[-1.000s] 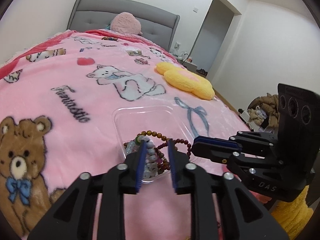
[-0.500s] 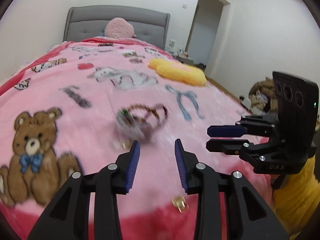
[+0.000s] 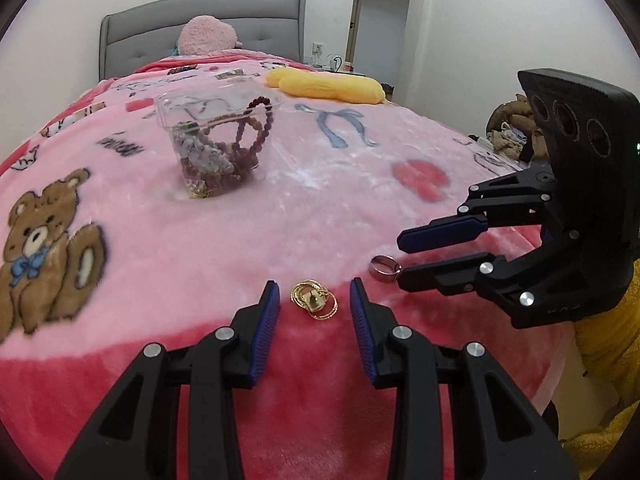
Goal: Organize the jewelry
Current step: 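Grasp the silver ring with the right tool while the left tool grasps the gold earrings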
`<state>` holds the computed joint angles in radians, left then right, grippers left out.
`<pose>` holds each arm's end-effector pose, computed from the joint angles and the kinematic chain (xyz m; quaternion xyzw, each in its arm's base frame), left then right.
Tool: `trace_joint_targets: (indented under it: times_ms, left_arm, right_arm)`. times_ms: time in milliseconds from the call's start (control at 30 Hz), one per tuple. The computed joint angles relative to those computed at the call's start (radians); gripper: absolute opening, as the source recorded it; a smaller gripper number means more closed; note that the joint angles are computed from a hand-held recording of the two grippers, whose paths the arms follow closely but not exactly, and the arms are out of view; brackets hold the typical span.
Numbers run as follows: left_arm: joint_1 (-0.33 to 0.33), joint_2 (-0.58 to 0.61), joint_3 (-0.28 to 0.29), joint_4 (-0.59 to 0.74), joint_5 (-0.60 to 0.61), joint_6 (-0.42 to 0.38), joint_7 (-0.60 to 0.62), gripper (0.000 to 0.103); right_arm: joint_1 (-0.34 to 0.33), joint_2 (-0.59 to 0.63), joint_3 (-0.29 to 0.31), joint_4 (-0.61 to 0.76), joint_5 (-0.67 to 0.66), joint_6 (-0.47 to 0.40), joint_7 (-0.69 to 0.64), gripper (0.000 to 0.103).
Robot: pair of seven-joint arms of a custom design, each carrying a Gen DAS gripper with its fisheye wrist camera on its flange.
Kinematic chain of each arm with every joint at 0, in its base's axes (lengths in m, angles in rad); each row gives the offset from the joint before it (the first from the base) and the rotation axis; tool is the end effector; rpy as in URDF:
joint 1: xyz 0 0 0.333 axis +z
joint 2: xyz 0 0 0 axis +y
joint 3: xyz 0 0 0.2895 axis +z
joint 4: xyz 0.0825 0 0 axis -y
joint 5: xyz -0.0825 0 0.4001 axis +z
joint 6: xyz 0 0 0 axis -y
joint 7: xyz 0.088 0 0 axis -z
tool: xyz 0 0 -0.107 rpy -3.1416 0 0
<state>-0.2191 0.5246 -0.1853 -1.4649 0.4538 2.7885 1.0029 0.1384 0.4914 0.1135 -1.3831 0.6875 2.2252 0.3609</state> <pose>0.6938 -0.2874 0.4461 -0.6022 0.6877 -0.3362 0.2267 0.7129 0.1875 0.4478 -0.9071 0.2152 -0.0584 0.3571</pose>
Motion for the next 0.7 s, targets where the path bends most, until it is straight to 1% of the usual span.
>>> trace_joint_targets:
  times_ms: [200,267,300,367,433,467,500,600,700]
  left_arm:
    - [-0.011,0.009,0.015,0.005,0.016,0.008,-0.027,0.036]
    - [-0.012,0.013,0.016,0.007,0.017,0.014,-0.036,0.036]
    - [-0.012,0.012,0.017,0.005,0.018,0.017,-0.043,0.035]
    - [-0.02,0.012,0.027,0.006,0.028,0.013,-0.062,0.028]
    - [-0.019,0.01,0.028,0.001,0.035,0.022,-0.071,0.027]
    - [-0.022,0.009,0.033,0.001,0.042,0.021,-0.081,0.022]
    - [-0.028,0.009,0.04,0.002,0.053,0.019,-0.092,0.02]
    - [-0.034,0.005,0.048,-0.002,0.074,0.019,-0.111,0.017]
    - [-0.03,0.0,0.045,-0.008,0.083,0.023,-0.119,0.016]
  right_arm:
    - [0.005,0.009,0.001,0.001,-0.001,0.009,0.002,0.026]
    - [0.008,0.016,0.0,0.008,-0.004,0.011,0.016,0.017]
    - [0.008,0.021,0.001,0.016,-0.006,0.004,0.022,0.017]
    - [0.008,0.02,0.002,0.011,-0.005,0.011,0.022,0.017]
    - [0.008,0.02,0.004,0.011,-0.005,0.012,0.022,0.017]
    - [0.006,0.019,0.005,0.01,-0.001,0.01,0.023,0.017]
    - [0.006,0.019,0.005,0.01,0.0,0.011,0.023,0.017]
    - [0.004,0.017,0.007,0.007,0.006,0.014,0.021,0.017]
    - [0.002,0.016,0.009,0.008,0.014,0.01,0.022,0.017]
